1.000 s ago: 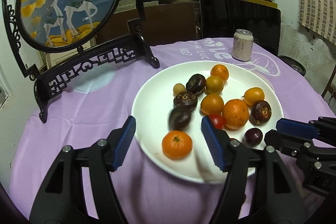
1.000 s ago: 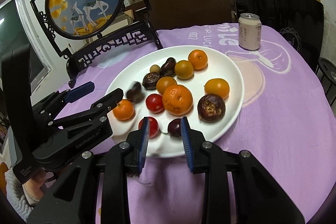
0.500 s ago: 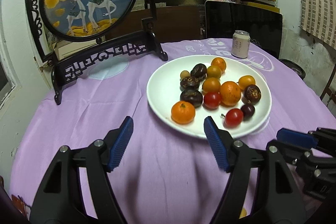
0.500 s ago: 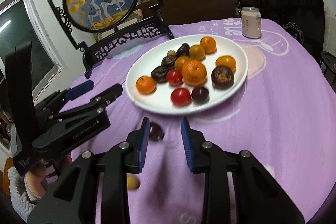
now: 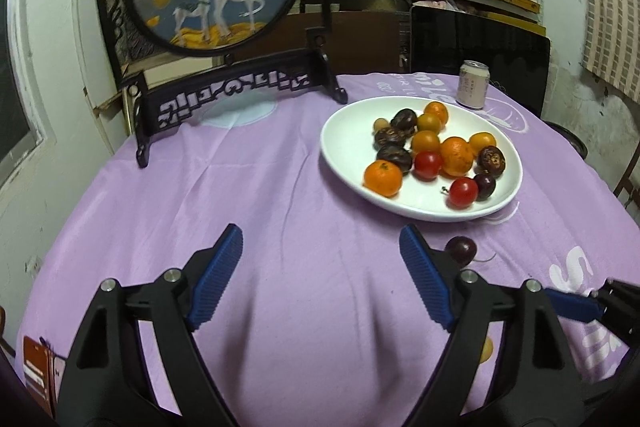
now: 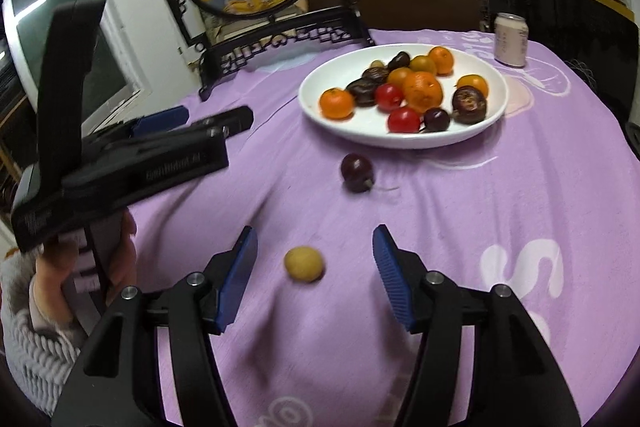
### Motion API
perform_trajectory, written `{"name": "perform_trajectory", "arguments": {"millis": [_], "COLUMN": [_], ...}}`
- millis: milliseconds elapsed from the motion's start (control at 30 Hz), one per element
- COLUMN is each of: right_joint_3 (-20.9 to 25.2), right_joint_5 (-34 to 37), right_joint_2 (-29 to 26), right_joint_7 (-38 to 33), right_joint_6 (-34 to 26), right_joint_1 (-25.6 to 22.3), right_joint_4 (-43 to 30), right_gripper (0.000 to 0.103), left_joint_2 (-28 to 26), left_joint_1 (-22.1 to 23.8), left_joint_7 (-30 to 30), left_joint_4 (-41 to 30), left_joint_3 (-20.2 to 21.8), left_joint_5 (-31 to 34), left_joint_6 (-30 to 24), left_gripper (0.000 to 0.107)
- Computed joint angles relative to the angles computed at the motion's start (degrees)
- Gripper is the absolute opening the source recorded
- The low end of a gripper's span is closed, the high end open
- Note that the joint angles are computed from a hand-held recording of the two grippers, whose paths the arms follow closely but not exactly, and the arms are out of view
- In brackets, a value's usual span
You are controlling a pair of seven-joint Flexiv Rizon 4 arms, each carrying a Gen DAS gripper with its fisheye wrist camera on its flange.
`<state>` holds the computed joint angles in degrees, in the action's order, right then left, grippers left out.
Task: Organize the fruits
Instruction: 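Grasp a small yellow plum with the right tool, then grasp a dark cherry with the left tool while the right tool holds the plum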
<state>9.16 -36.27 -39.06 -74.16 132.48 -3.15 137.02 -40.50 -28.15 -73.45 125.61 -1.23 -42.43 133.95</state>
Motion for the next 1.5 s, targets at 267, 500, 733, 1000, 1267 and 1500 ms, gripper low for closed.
{"name": "perform_trajectory", "arguments": {"millis": [267,500,733,1000,1267,1500], "right_joint_3": [-1.7,0.9,0.7,1.4,-1.0,-1.7], "right_joint_5": [6.3,3.6,6.2,2.2,-0.9,-2.1], "right_joint_2": [-0.4,-0.8,0.5,-0.4,-0.2,-0.1], "right_joint_7": [-6.4,-4.6,-5.4,5.8,8.4,9.2], "right_joint_6": [-2.9,-8.8,-5.1,-0.6,1.2,1.4], "right_joint_1": [6.6,3.4,1.6,-7.2,-6.2,-6.0], "right_joint_4": [0.1,-1.8,-0.9,-3.7,-3.3,-3.1], "right_gripper": [0.060,0.029,0.026,0.026,0.026,0.026], "left_joint_2": [0.6,0.1,-0.4,-2.8,-4.3,-6.5], "left_joint_1": [0.3,-0.8,0.3,-1.4,-3.2,-6.4], "left_joint_7": [-0.6,1.1,0.4,1.9,-0.2,-0.8], "left_joint_4": [0.5,-0.3,-0.9,-5.4,-10.4,-14.7], "left_joint_3": [0.4,0.8,0.0,0.4,2.7,6.9], "left_joint_5": [1.5,1.5,6.4,10.6,11.9,10.8], "left_joint_6": [-2.3,-3.3,-5.8,-12.6,-17.6,-22.1], "left_gripper": [0.083,0.083,0.083,0.083,0.083,0.079]}}
